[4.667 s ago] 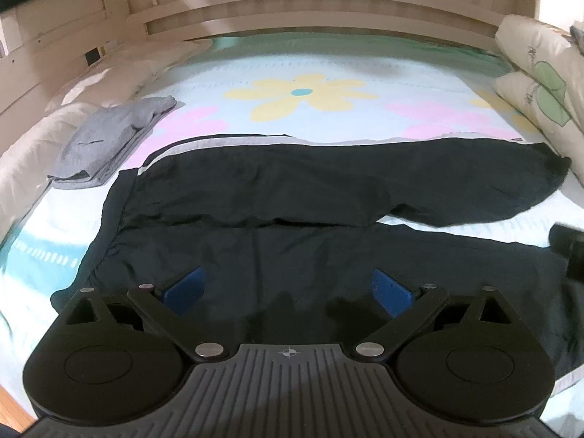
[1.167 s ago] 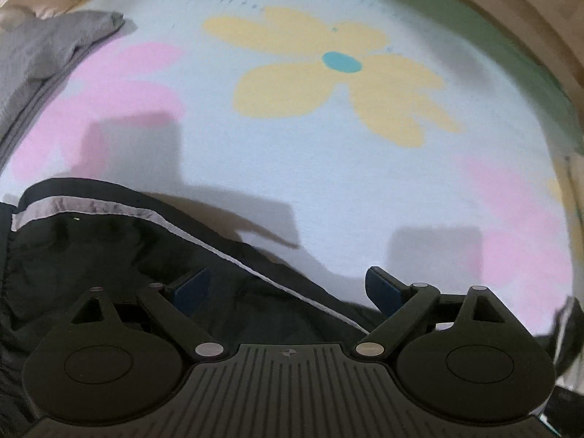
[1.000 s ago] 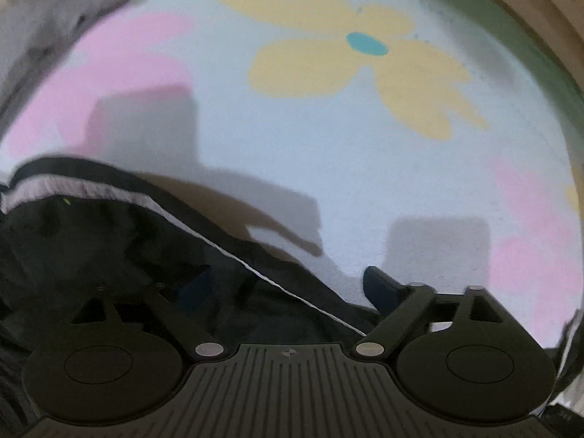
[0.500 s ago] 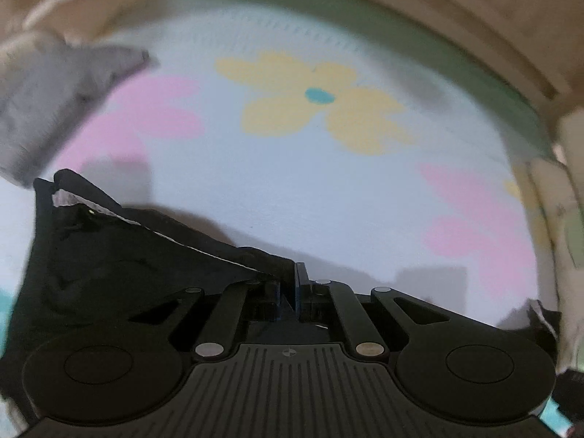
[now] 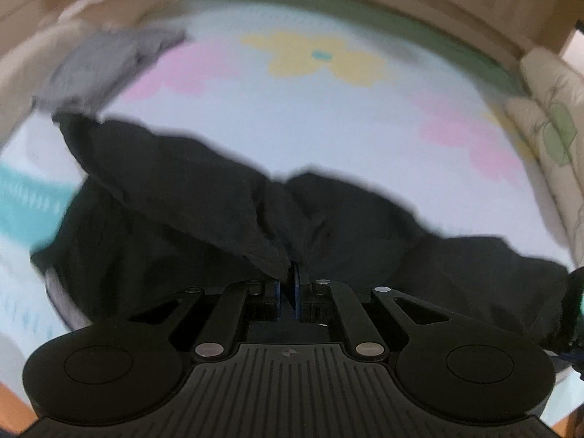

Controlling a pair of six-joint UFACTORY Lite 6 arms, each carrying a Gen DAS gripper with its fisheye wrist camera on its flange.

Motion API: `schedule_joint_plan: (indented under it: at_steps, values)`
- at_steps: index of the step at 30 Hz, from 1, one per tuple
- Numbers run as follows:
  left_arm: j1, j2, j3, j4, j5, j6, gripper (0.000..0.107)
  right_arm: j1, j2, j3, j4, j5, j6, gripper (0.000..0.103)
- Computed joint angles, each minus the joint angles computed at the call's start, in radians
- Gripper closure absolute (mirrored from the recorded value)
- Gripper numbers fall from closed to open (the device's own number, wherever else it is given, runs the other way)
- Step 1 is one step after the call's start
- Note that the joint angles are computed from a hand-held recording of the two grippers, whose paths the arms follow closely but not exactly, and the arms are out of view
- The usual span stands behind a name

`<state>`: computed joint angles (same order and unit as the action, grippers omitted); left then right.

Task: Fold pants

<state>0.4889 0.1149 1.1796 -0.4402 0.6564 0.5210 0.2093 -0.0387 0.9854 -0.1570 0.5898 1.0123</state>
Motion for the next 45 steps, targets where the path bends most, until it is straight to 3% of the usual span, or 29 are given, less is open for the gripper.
schedule_joint_plan:
  at_steps: [5,7,11,14,18,21,24,26,28,30,32,33,34,36,39,42,44,45]
  values:
    - [0.027,0.018,-0.098,0.018,-0.021,0.022,0.101,0.012,-0.068,-0.174,0.013,-0.036,0.033,0.092]
    - [0.040,0.045,-0.102,0.013,-0.007,0.052,0.100,0.007,-0.068,-0.203,0.012,-0.051,0.028,0.092]
    - [0.015,0.077,-0.109,0.053,-0.068,0.049,0.098,-0.021,-0.072,-0.230,0.050,-0.066,-0.034,0.092]
    - [-0.025,0.030,-0.171,0.098,-0.142,0.044,0.098,-0.049,-0.083,-0.253,0.093,-0.099,-0.103,0.090]
    - [-0.073,-0.030,-0.249,0.174,-0.230,-0.019,0.098,-0.018,-0.116,-0.285,0.025,-0.125,-0.051,0.081]
    - [-0.081,-0.055,-0.276,0.181,-0.241,-0.040,0.098,0.001,-0.149,-0.299,-0.022,-0.128,0.014,0.080]
    - [-0.043,-0.106,-0.352,0.105,-0.237,0.038,0.098,-0.049,-0.214,-0.320,0.047,-0.115,-0.051,0.079]
    - [-0.028,-0.110,-0.382,0.053,-0.259,0.089,0.098,-0.103,-0.250,-0.320,0.083,-0.095,-0.088,0.072]
    - [-0.017,-0.116,-0.388,0.032,-0.253,0.112,0.098,-0.172,-0.291,-0.319,0.097,-0.067,-0.090,0.051]
    - [-0.007,-0.140,-0.401,0.028,-0.241,0.122,0.096,-0.212,-0.335,-0.347,0.033,-0.059,0.005,0.045]
    - [-0.008,-0.139,-0.402,0.006,-0.236,0.152,0.088,-0.256,-0.340,-0.317,-0.035,-0.033,0.069,0.045]
    - [-0.004,-0.122,-0.394,-0.032,-0.234,0.198,0.079,-0.280,-0.337,-0.298,-0.050,-0.024,0.055,0.040]
    - [-0.003,-0.119,-0.392,-0.054,-0.223,0.226,0.072,-0.308,-0.332,-0.279,-0.046,-0.019,0.010,0.027]
    - [-0.019,-0.135,-0.401,-0.021,-0.227,0.195,0.070,-0.374,-0.286,-0.210,-0.006,0.016,-0.148,0.017]
    - [-0.046,-0.159,-0.420,0.066,-0.261,0.105,0.069,-0.461,-0.230,-0.129,0.037,0.045,-0.334,0.017]
    - [-0.035,-0.137,-0.394,0.053,-0.234,0.098,0.067,-0.573,-0.169,-0.074,0.163,0.040,-0.550,0.018]
    - [-0.031,-0.119,-0.379,0.049,-0.227,0.089,0.067,-0.648,-0.117,-0.031,0.268,0.062,-0.704,0.021]
    - [-0.033,-0.112,-0.374,0.049,-0.228,0.085,0.067,-0.683,-0.109,-0.021,0.326,0.066,-0.787,0.029]
